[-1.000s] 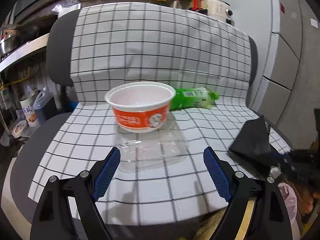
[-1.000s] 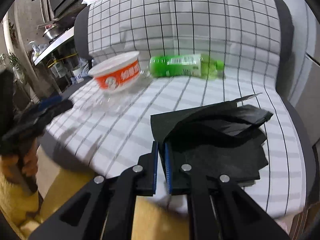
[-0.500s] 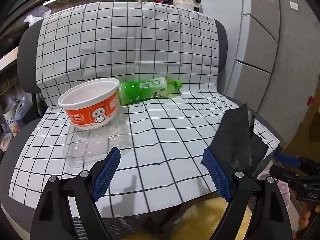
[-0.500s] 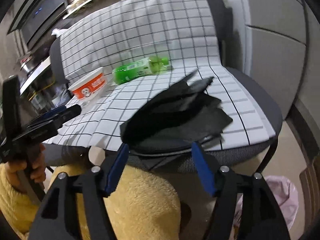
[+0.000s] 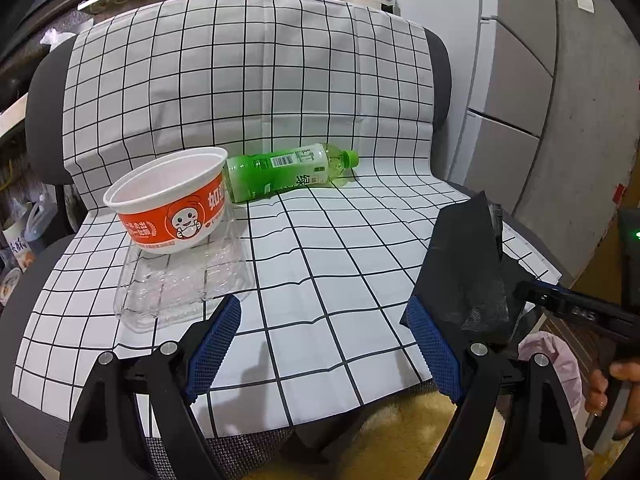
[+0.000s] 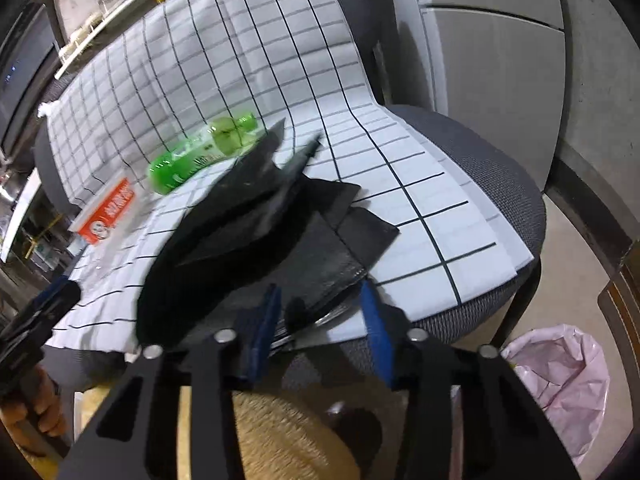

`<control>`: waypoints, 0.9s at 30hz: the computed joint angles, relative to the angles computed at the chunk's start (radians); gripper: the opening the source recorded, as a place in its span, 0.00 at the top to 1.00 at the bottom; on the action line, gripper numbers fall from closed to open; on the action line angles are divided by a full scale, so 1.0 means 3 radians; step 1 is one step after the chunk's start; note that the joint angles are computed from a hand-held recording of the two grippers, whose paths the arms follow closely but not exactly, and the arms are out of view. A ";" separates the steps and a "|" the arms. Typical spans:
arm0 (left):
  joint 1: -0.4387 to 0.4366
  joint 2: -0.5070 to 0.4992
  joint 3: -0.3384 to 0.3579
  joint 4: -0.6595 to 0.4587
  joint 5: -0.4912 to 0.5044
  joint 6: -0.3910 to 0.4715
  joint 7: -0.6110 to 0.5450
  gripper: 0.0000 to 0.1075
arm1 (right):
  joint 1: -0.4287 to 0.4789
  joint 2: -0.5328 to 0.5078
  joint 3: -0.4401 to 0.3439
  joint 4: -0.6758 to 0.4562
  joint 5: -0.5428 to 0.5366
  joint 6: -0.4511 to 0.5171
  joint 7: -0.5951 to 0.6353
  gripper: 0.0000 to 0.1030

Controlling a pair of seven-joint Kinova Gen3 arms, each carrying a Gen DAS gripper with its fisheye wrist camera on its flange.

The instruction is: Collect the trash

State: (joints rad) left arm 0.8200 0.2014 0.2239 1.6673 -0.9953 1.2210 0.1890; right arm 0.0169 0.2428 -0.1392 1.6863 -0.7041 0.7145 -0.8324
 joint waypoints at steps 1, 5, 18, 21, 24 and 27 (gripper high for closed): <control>-0.0007 0.0000 -0.0002 0.0008 0.0004 -0.0013 -0.0005 0.21 | -0.0021 0.0012 -0.0006 -0.0007 0.0025 -0.0015 -0.0018 0.72; -0.0039 0.0001 -0.0016 0.0037 0.0033 -0.0050 -0.0008 0.21 | -0.0168 0.0080 -0.0048 -0.0110 0.0235 -0.0173 0.0035 0.76; -0.0091 -0.0054 -0.0016 0.0134 0.0086 0.0034 0.0069 0.21 | -0.0421 0.0549 -0.0379 -0.0924 0.0433 0.0029 -0.0145 0.67; -0.0096 -0.0096 0.0005 0.0176 0.0074 0.0086 0.0136 0.21 | -0.0268 0.0353 -0.0428 -0.0656 0.0193 -0.0089 0.0087 0.48; -0.0116 -0.0123 0.0036 0.0208 0.0059 0.0081 0.0184 0.21 | -0.0023 0.0224 -0.0477 -0.0469 -0.0124 0.0121 0.0352 0.41; -0.0117 -0.0119 0.0062 0.0199 0.0035 0.0080 0.0190 0.21 | 0.0133 0.0122 -0.0428 -0.0292 -0.0454 0.0363 0.0576 0.35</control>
